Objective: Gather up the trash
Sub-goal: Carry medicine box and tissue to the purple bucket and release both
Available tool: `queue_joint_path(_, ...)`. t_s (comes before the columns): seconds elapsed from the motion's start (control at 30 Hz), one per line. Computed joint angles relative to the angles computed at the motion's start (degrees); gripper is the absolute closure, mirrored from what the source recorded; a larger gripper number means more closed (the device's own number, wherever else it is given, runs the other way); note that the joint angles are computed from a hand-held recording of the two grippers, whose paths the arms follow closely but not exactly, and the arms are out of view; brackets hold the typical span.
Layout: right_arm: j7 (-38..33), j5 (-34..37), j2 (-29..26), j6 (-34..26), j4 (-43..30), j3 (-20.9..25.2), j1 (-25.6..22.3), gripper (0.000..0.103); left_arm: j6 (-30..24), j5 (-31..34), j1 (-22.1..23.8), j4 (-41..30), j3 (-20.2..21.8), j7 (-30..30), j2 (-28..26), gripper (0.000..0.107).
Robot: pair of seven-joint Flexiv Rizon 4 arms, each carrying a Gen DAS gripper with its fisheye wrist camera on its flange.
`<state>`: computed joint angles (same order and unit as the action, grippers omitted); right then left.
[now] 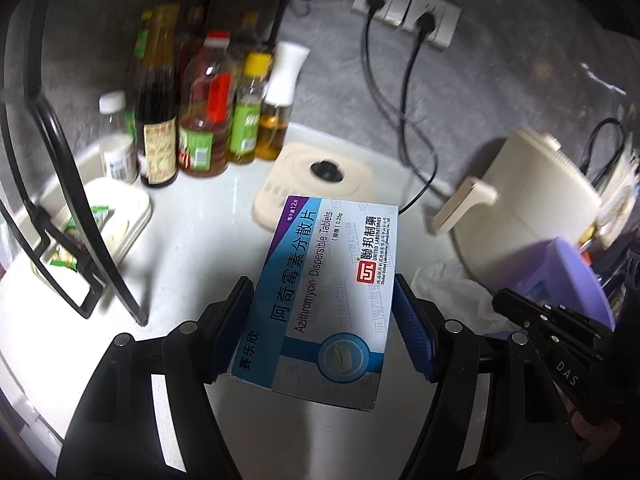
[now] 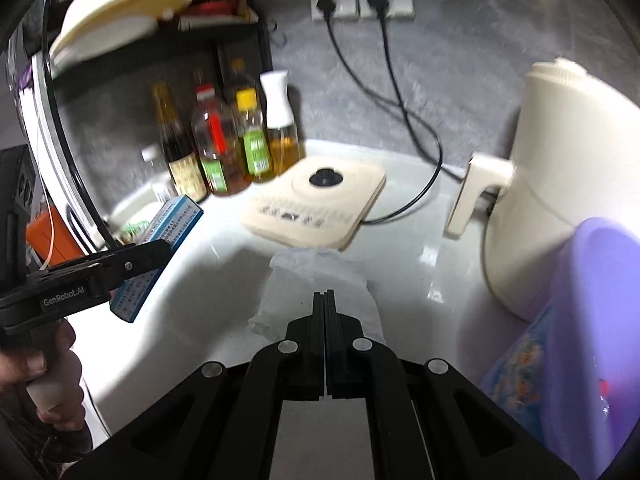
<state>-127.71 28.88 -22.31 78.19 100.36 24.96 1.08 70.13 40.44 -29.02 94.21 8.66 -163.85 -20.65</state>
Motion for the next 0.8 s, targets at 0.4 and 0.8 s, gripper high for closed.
queue_joint_path(0.4, -6.9, 12.4, 7.4, -2.4, -1.3, 0.0, -3.2, 0.102, 0.8, -0.6, 0.5, -3.8, -2.1, 5.3, 0.7, 0.037)
queue_joint_path(0.8, -3.6, 16.2, 12.7, 1.4, -0.8, -10.1, -0.8, 0.102, 7.0, -13.9, 1.8, -13.1, -6.8, 25.5, -6.6, 0.037)
